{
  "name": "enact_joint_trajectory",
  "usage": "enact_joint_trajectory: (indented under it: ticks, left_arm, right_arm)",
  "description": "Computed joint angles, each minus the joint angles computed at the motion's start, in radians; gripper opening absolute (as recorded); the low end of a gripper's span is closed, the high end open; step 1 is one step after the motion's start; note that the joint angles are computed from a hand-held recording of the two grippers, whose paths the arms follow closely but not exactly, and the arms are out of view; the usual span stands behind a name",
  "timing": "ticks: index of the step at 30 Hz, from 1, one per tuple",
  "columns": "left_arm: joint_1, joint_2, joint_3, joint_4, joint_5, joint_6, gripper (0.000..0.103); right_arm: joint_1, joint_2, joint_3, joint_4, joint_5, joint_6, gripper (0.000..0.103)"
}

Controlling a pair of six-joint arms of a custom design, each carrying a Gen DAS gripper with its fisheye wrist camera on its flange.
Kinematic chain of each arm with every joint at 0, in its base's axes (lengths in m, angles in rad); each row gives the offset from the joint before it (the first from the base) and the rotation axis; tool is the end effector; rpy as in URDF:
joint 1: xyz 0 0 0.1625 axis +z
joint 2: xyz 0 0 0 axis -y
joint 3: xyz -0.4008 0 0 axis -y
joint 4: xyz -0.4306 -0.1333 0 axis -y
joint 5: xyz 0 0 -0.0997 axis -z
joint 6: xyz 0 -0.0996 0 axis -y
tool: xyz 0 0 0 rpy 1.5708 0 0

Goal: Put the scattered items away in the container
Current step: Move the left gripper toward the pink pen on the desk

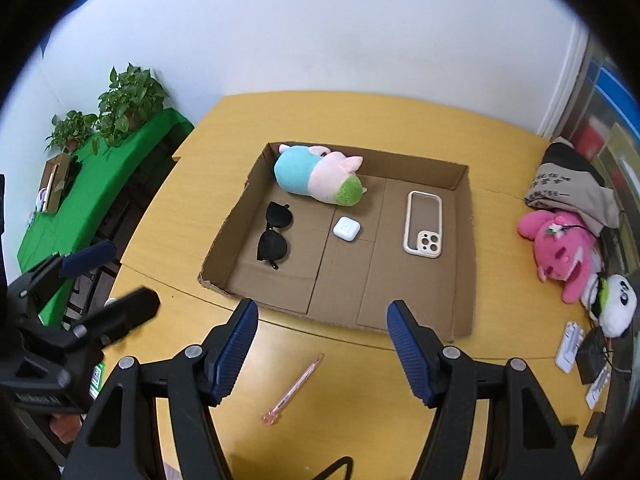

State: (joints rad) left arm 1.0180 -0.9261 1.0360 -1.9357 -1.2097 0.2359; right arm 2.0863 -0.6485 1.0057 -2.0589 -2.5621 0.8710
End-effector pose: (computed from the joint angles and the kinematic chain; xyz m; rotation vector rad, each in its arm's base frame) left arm -0.2708 -0.7598 0.3706 1.0130 2.6044 -0.4341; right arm 0.4521 -0.6965 0.2130 -0.4864 -2.2472 0.9097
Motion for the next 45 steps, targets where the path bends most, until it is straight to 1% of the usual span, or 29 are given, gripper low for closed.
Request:
enact_joint_trajectory:
  ticks: [4,5,6,7,8,9,13,17,22,25,29,31,32,35,36,39,41,43,45]
  left_arm:
    - [-0.016,-0.046,0.057,-0.015,-0.017,0.009,0.1]
    - [-0.02,-0.057,0.069,-0.016,-0.019,0.011,0.1]
    - [-0.024,-0.066,0.08,-0.018,-0.02,0.015,0.1]
    - [-0.028,-0.073,0.089,-0.018,-0.022,0.015,0.1]
    - [-0.03,-0.078,0.094,-0.016,-0.023,0.014,0.1]
    - [-0.033,-0.085,0.102,-0.016,-0.026,0.014,0.1]
    - [-0.04,-0.099,0.123,-0.016,-0.031,0.02,0.1]
    - [-0.033,-0.102,0.135,0.013,-0.041,0.018,0.1]
    - [-0.008,-0.108,0.167,0.069,-0.052,0.008,0.1]
    - [0.016,-0.105,0.184,0.108,-0.054,-0.003,0.1]
    - [0.046,-0.085,0.194,0.16,-0.029,-0.014,0.1]
    - [0.068,-0.069,0.196,0.191,-0.035,-0.009,0.1]
    - [0.08,-0.057,0.195,0.212,-0.029,-0.011,0.1]
    - [0.113,-0.024,0.179,0.259,-0.037,-0.024,0.1]
    - [0.127,-0.01,0.174,0.283,-0.04,-0.033,0.1]
    - [0.157,0.023,0.165,0.343,-0.034,-0.046,0.099]
    - [0.171,0.044,0.159,0.386,-0.026,-0.043,0.099]
    - [0.183,0.063,0.151,0.424,-0.024,-0.044,0.096]
    - [0.195,0.081,0.139,0.444,-0.041,-0.053,0.096]
  right_arm:
    - [0.031,-0.014,0.01,0.038,-0.043,0.053,0.067]
    - [0.036,-0.021,0.022,0.024,-0.052,0.046,0.067]
    - [0.041,-0.035,0.045,-0.025,-0.036,-0.003,0.067]
    - [0.045,-0.046,0.065,-0.051,-0.043,-0.016,0.067]
    - [0.046,-0.058,0.082,-0.096,-0.009,-0.071,0.067]
    - [0.048,-0.065,0.096,-0.114,-0.012,-0.083,0.067]
    - [0.057,-0.076,0.113,-0.115,-0.02,-0.067,0.067]
    - [0.056,-0.083,0.127,-0.111,-0.009,-0.056,0.067]
    - [0.034,-0.098,0.163,-0.109,0.046,-0.036,0.067]
    - [0.014,-0.086,0.163,-0.091,0.069,-0.022,0.067]
    - [-0.019,-0.063,0.168,-0.121,0.139,-0.053,0.067]
    - [-0.04,-0.05,0.175,-0.149,0.186,-0.071,0.067]
    - [-0.047,-0.043,0.176,-0.156,0.196,-0.073,0.067]
    - [-0.083,-0.022,0.191,-0.203,0.281,-0.095,0.067]
    - [-0.102,-0.015,0.202,-0.216,0.327,-0.087,0.067]
    - [-0.151,0.004,0.222,-0.207,0.438,-0.032,0.067]
    - [-0.179,0.02,0.233,-0.2,0.491,0.003,0.067]
    - [-0.206,0.028,0.254,-0.232,0.556,0.028,0.067]
    - [-0.23,0.04,0.265,-0.269,0.607,0.05,0.067]
